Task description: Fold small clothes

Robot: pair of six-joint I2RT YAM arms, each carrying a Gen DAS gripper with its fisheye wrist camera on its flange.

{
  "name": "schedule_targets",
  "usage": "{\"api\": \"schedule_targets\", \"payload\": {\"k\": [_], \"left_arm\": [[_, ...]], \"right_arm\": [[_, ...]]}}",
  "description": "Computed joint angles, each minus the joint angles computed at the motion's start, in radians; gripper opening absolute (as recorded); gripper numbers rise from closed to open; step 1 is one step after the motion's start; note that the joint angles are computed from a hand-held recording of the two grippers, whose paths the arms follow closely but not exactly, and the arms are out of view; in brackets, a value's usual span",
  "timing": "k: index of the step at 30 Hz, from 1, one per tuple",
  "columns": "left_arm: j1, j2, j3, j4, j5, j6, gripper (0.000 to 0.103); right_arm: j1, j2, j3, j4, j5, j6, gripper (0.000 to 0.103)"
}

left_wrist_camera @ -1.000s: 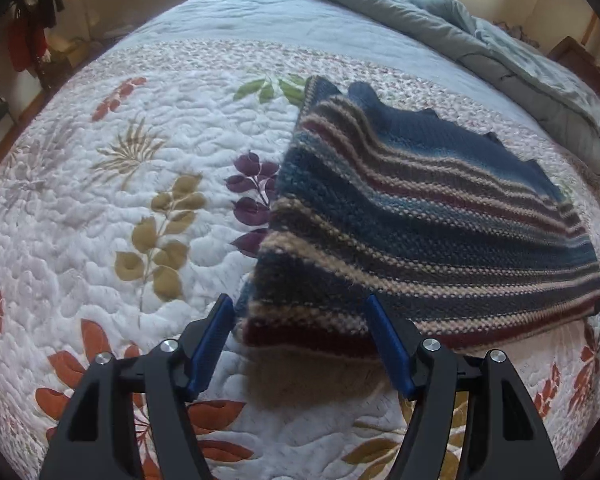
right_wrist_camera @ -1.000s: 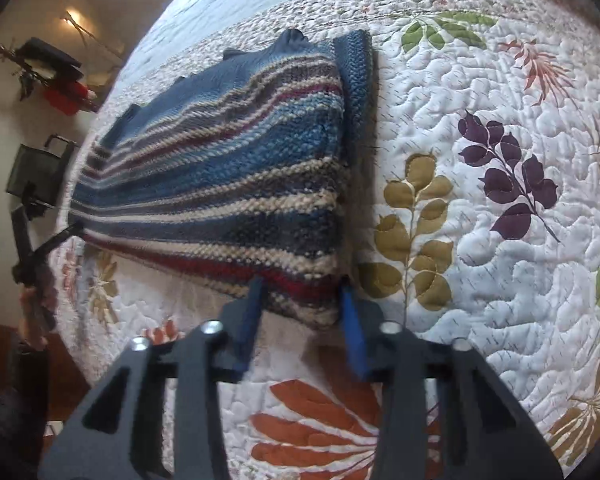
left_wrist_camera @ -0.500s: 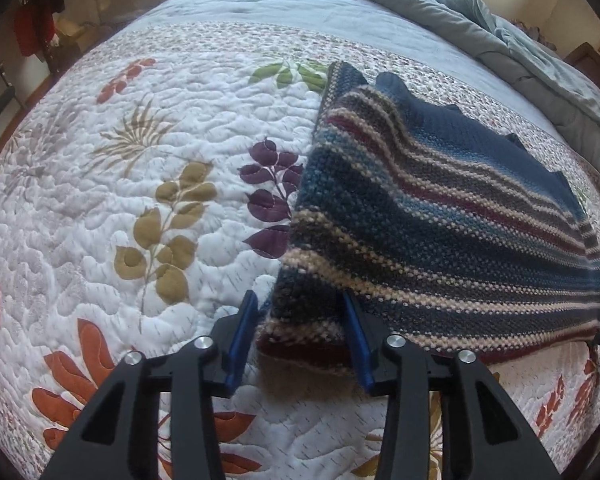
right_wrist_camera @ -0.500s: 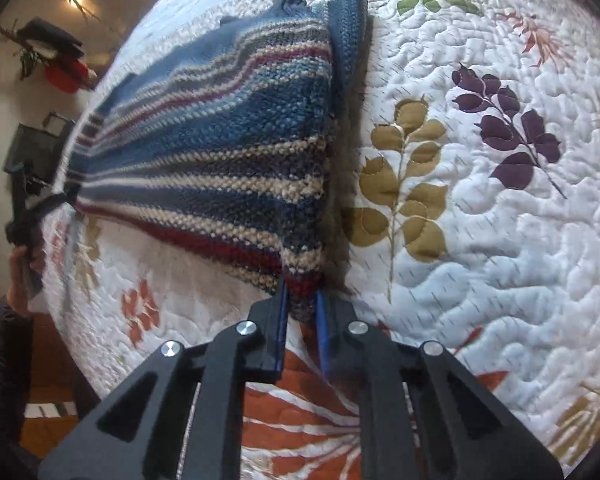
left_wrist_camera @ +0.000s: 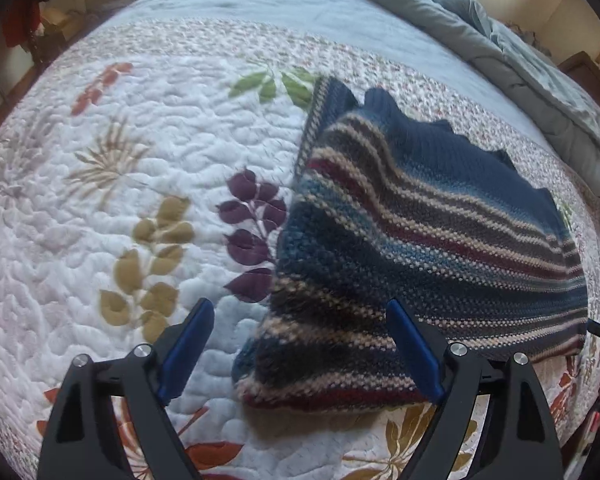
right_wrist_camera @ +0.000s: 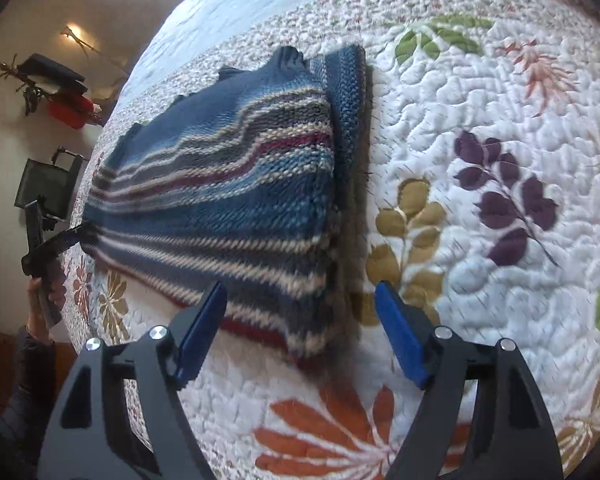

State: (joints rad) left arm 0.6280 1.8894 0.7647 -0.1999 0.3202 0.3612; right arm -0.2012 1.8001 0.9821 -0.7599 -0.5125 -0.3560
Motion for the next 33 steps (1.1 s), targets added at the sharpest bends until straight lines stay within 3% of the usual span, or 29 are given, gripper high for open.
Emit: {"api": "schedule_targets", "payload": {"k": [4, 7, 10, 13, 14, 15, 16, 17, 19, 26, 33], "left_arm": [[-0.049, 0.112, 0.058, -0.032, 0.041, -0.023, 0.09], [-0.099, 0.124, 0.032, 0.034, 0.007, -0.04, 0.092], [-0.13, 0.108, 0.017, 0.031, 0.028, -0.042, 0.089], [-0.161, 0.079, -0.004, 0.031, 0.019, -0.043, 0.071], [-0.171, 0.067, -0.018, 0.046, 0.0, -0.046, 0.058], [-0.182, 0.057, -0.029, 0.06, -0.019, -0.057, 0.052], [-0.18, 0.044, -0.037, 0.058, -0.023, -0.069, 0.041], [-0.17, 0.035, -0.037, 0.042, -0.018, -0.075, 0.032], [-0.141, 0.03, -0.018, -0.008, 0.008, -0.083, 0.027], [-0.081, -0.113, -0.081, -0.158, 0.065, -0.004, 0.024], [-0.024, -0.418, -0.307, -0.316, 0.105, 0.146, 0.024]], "right_arm": [[0.037, 0.087, 0.026, 0.02, -0.01, 0.023, 0.08], [0.066, 0.098, 0.015, 0.055, -0.004, 0.032, 0.081], [0.083, 0.107, 0.017, 0.046, -0.044, 0.02, 0.071], [0.117, 0.101, 0.002, 0.075, -0.045, 0.041, 0.063], [0.122, 0.103, 0.0, 0.083, -0.045, 0.053, 0.055], [0.128, 0.099, -0.005, 0.095, -0.04, 0.073, 0.048], [0.126, 0.097, -0.004, 0.091, -0.045, 0.075, 0.03], [0.125, 0.099, -0.002, 0.084, -0.063, 0.079, 0.025], [0.114, 0.072, -0.011, 0.069, -0.075, 0.096, 0.023], [0.021, -0.06, -0.017, -0.095, -0.078, -0.018, 0.021], [-0.208, -0.255, -0.136, -0.323, 0.0, -0.29, 0.021]]}}
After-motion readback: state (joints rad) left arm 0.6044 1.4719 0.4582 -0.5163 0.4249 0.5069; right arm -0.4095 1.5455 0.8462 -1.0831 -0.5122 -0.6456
